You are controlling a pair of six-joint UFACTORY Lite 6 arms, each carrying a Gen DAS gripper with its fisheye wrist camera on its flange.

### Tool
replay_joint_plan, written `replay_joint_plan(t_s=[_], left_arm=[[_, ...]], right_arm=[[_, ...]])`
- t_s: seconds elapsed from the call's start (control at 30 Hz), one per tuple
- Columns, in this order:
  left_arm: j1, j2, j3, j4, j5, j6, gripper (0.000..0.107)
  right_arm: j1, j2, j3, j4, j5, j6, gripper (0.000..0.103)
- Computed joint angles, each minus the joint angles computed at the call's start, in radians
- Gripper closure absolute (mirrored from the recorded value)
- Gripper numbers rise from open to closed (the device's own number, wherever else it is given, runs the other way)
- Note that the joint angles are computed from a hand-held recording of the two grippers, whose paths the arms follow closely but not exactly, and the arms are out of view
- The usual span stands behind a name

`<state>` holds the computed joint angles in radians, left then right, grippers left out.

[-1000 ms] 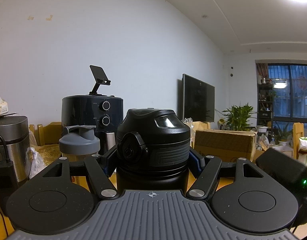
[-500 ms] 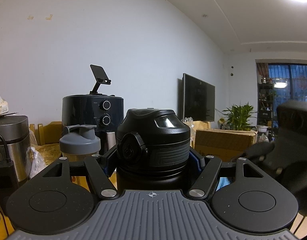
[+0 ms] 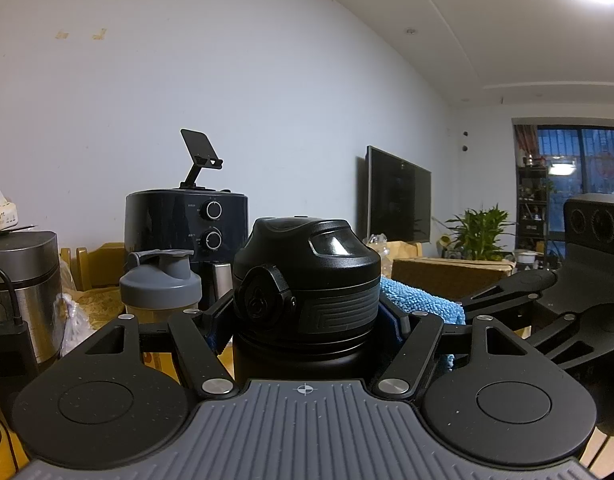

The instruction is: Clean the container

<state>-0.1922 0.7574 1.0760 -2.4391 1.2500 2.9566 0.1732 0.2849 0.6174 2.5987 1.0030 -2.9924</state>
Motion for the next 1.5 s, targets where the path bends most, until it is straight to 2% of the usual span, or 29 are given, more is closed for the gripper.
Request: replay_joint_plan(t_s=[0.37, 0.7, 0.97, 1.2, 1.5], left_arm=[[0.003, 0.0, 0.0, -0.002, 0.005, 0.004, 0.039], [0.003, 0.002, -0.006, -0.008, 0.012, 0.01, 0.039], [0.002, 0.008, -0.006, -0.012, 0.02, 0.013, 0.039], [0.0, 0.012, -0.004, -0.021, 0.021, 0.017, 0.039], [-0.01, 0.001, -0.023, -0.047, 0.024, 0.032, 0.039]], right_arm=[[-0.015, 0.033, -0.017, 0.002, 0.067, -0.011, 0.091], [-0.12, 0.023, -0.121, -0.08, 0.182, -0.032, 0.09], [-0.18, 0.008, -0.176, -0.116, 0.235, -0.041, 0.09], [-0.151, 0.027, -0.195, -0.023, 0.286, -0.063, 0.09], [-0.045, 0.046, -0.221, 0.3, 0.326, -0.122, 0.09]])
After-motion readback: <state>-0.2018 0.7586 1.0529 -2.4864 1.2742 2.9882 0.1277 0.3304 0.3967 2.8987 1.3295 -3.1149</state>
